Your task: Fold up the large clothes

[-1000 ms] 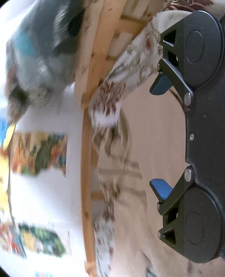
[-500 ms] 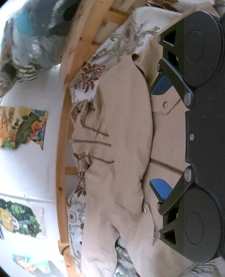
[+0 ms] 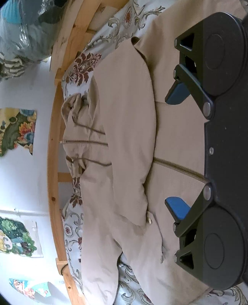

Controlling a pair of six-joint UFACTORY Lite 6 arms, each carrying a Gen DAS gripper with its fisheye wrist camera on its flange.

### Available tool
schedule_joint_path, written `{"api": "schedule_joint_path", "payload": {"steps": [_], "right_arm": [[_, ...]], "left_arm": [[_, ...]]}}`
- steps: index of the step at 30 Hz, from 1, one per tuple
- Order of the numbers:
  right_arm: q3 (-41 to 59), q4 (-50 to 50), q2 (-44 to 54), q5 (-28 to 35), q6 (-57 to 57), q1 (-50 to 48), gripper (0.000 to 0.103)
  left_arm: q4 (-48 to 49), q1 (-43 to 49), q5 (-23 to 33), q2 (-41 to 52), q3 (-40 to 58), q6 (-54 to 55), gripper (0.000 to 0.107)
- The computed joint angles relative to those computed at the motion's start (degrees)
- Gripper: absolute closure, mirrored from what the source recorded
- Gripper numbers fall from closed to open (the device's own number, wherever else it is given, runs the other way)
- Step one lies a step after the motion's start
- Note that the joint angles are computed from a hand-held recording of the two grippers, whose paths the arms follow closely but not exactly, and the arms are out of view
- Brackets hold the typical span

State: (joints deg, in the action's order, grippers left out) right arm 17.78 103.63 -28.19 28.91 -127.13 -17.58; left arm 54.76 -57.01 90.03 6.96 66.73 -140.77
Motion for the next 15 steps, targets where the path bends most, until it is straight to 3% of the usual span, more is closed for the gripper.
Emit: {"api": "schedule_joint_path", "payload": {"steps": [4, 6, 10, 13, 15], "right_arm": [[0.0, -0.2, -0.1, 0.2, 0.0, -0.1, 0.001], [0.2, -0.6, 0.1, 0.0, 0.9, -0.2, 0.001], [0.2, -0.3, 0.2, -0.7, 1.0, 0.1, 0.001], [0.4, 0.3, 0.8, -0.9, 0.4, 0.4, 0.001], [0.3, 1.1, 0.9, -1.4, -0.2, 1.0, 0.001]], "left_arm": [[1.4, -0.8, -5.5, -7.6, -7.6, -6.8, 0.083], [0.8, -1.7, -5.8, -10.0, -10.7, -12.0, 0.058], [0.2, -5.8, -2.6, -13.8, -15.8, -21.3, 0.042], [0.0, -5.7, -2.6, -17.1, -19.6, -26.6, 0.049], [-0.2, -3.6, -3.6, -17.2, -19.4, -25.7, 0.072]]}}
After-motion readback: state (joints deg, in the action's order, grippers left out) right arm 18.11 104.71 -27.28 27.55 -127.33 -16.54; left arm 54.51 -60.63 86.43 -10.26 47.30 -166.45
